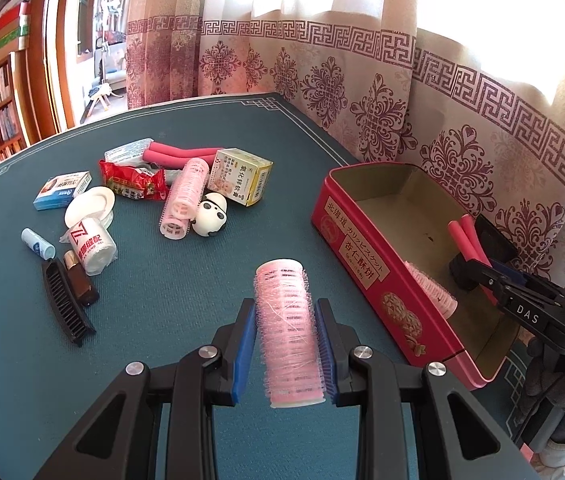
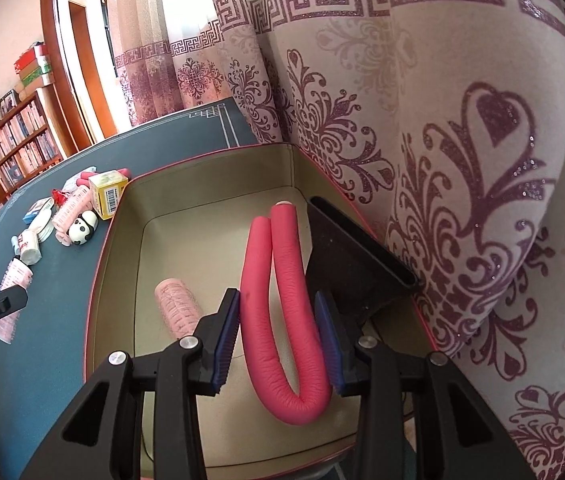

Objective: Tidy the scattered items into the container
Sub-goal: 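Lower the roller and foam curler into the red tin and open both tools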

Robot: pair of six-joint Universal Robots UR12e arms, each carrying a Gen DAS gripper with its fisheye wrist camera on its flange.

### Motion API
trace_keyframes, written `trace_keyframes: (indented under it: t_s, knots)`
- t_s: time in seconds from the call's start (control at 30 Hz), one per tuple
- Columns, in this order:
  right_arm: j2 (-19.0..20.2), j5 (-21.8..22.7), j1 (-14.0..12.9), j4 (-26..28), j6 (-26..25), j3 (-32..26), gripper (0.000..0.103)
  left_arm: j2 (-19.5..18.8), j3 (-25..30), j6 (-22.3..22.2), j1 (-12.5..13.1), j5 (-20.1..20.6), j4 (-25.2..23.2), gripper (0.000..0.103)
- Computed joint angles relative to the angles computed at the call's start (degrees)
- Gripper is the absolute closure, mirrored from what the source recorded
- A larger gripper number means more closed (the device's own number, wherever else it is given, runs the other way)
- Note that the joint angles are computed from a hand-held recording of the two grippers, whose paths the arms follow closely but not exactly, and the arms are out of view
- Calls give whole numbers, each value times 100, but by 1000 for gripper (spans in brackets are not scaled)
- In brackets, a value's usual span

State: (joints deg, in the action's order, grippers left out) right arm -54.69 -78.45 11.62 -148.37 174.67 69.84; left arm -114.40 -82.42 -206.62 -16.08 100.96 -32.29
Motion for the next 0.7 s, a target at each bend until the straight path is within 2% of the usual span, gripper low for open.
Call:
trace_keyframes:
  t_s: [0.1,0.23,0.7]
  knots:
    - [-31,187,-35,-11,65,42,55,-24,52,77,-20,-26,6,73]
    - [-131,279,-84,-300,252,197,42,-83,172,212,-59,-93,11,73]
    - [-441,462,-232,-1158,813,636,41,-497,883,928,-304,-606,28,72]
